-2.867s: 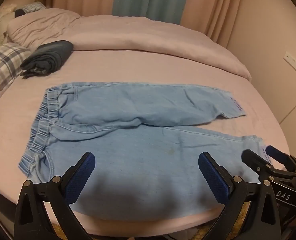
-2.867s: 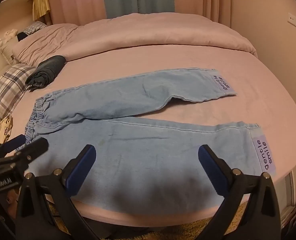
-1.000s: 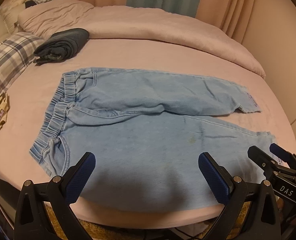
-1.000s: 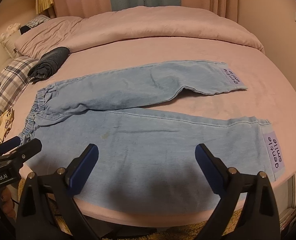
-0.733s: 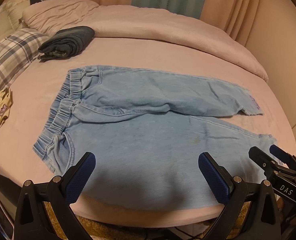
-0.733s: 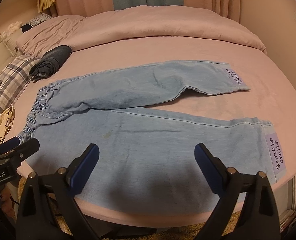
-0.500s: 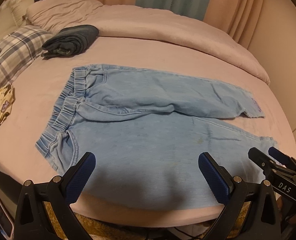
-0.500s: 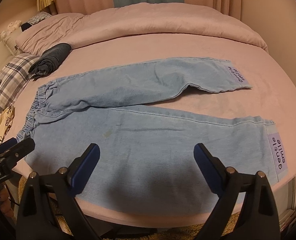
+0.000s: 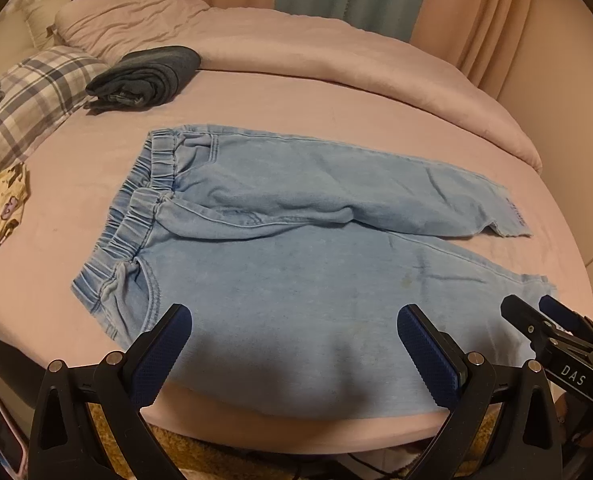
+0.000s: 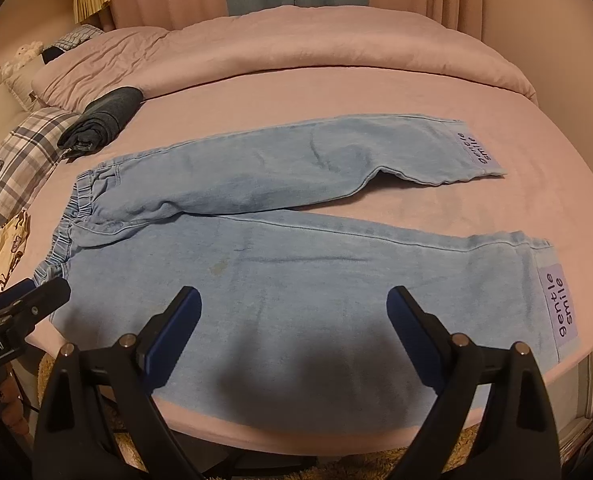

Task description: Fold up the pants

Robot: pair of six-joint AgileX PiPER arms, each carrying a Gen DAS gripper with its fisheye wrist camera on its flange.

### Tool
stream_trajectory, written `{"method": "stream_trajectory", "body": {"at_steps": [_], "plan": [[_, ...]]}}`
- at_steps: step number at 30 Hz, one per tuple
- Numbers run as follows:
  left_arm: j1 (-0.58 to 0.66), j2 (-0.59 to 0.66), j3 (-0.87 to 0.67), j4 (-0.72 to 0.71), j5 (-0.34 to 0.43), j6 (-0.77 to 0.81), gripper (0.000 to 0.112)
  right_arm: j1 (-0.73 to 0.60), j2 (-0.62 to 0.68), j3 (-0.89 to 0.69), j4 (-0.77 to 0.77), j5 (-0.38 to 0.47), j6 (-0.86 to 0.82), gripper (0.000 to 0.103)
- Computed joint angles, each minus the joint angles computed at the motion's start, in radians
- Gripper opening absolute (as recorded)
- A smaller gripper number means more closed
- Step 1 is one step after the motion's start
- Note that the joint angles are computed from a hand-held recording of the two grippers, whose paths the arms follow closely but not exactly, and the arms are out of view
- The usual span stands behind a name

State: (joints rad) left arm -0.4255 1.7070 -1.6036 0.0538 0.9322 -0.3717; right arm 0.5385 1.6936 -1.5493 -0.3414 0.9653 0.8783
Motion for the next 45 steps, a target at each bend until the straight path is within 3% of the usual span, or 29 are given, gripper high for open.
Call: {"method": "stream_trajectory", "body": {"at_steps": [37,45], "plan": [[-0.007,0.054,-0.042,-0.067,0.010,0.073,0.099,-0.020,-0.061,0.071,-0.040,0.020,0.078,0.083],[0.093,0.060,-0.042,-0.106,0.001,0.073,0.099,-0.061,-0.125,0.167,-0.040,-0.008,0.112,0.083]]}}
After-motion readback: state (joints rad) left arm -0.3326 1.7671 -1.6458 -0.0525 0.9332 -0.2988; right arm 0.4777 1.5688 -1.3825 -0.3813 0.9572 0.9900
